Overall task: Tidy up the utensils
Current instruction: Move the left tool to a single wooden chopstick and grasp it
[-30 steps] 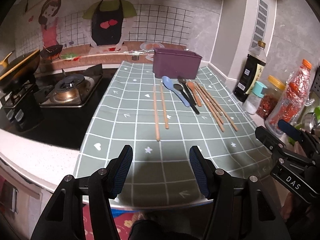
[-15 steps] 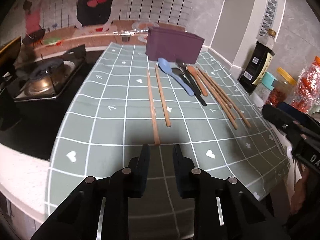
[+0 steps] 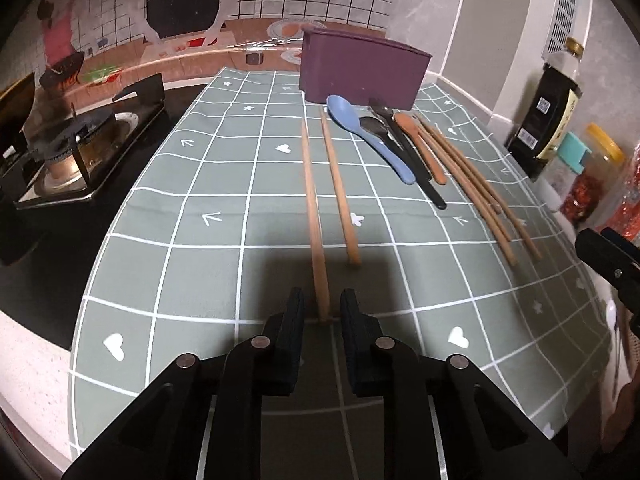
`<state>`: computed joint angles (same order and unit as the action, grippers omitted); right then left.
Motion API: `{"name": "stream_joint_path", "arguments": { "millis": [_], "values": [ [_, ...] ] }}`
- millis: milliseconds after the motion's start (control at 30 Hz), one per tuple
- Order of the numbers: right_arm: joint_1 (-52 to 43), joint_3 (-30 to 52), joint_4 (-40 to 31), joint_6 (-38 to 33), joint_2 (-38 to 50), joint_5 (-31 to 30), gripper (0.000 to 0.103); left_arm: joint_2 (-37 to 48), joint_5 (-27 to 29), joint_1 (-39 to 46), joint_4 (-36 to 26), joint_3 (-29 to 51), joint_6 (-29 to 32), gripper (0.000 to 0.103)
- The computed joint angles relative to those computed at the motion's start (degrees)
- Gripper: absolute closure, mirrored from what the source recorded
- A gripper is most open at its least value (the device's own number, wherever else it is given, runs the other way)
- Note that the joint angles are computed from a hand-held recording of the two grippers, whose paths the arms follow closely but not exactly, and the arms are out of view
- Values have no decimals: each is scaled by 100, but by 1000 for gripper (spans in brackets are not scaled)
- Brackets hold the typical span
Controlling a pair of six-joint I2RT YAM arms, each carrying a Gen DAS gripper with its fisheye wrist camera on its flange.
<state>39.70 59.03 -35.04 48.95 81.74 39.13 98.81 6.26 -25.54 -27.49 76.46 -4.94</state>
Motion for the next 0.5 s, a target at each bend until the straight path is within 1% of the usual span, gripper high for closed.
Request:
{"name": "stream_joint_path", "arguments": {
  "millis": [33, 167, 333, 400, 433, 467, 500],
  "values": [
    [-17, 3, 26, -11, 19, -36, 33, 34, -35, 9, -10, 35, -9, 96],
    [-66, 103, 217, -217, 217, -303, 33, -57, 120, 232, 86, -21, -114, 96],
    [70, 613, 482, -824, 814, -604, 32, -439, 299, 688, 351, -378, -220, 96],
    [138, 829, 727, -1063, 1075, -726, 32, -545, 392, 851, 405, -454, -233, 96],
    [155, 979, 796, -1139, 1238, -798, 34, -619, 365, 905, 433, -503, -216, 96],
    [167, 1114, 809, -1146, 1385, -835, 39, -697, 335, 980, 462, -534, -174, 96],
    [153, 1308, 783, -1136, 1582, -921, 42, -760, 311, 1023, 484, -561, -145, 96]
  ]
}}
